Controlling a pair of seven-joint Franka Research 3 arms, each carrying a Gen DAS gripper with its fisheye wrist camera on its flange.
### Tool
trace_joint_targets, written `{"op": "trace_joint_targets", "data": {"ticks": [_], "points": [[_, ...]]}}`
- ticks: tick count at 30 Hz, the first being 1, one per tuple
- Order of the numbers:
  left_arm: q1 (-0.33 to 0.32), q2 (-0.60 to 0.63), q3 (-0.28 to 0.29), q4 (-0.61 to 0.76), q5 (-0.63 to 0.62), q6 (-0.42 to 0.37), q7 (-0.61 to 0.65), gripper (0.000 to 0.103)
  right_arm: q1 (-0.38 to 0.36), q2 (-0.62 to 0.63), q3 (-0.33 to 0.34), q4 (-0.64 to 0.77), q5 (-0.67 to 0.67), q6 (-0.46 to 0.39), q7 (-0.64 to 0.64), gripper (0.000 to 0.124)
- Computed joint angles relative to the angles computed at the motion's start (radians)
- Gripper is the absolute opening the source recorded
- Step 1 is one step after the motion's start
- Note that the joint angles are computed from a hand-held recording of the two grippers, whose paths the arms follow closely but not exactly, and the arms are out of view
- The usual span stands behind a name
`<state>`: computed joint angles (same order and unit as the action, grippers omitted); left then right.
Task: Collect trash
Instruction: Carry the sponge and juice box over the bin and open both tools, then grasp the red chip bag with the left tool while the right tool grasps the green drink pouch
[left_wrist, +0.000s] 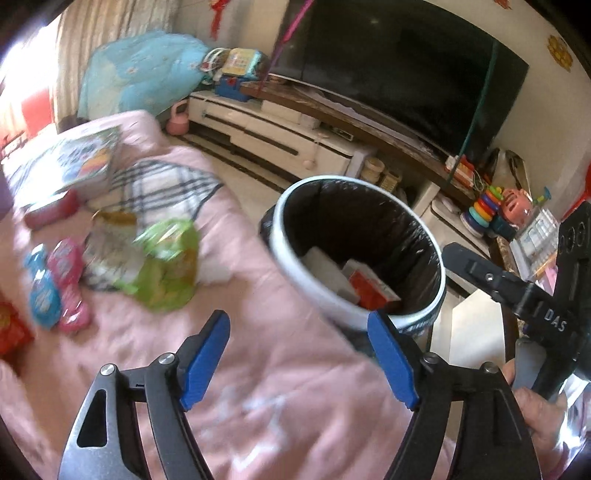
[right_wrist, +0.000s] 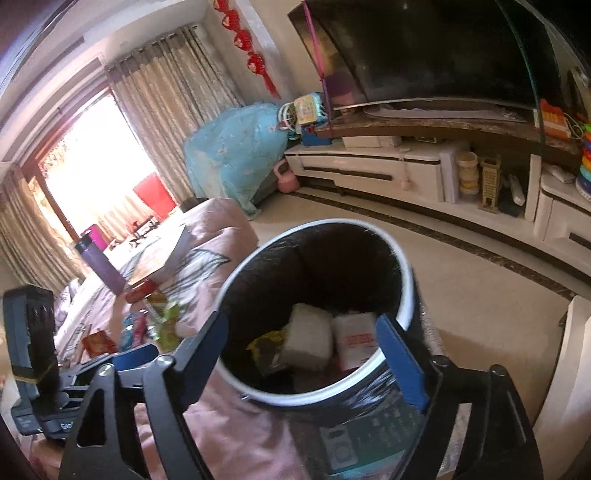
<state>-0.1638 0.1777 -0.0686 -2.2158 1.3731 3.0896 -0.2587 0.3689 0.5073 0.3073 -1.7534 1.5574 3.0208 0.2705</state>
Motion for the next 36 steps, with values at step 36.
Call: {"op": "trace_joint_targets", "data": {"ticks": [36], "points": [[0.308, -0.531, -0.078, -0.584, 0.112, 0.080, -0.296, 0.077, 0.147, 0.067, 0.079, 0.021, -0.325, -0.027, 0.153, 0.092]]}}
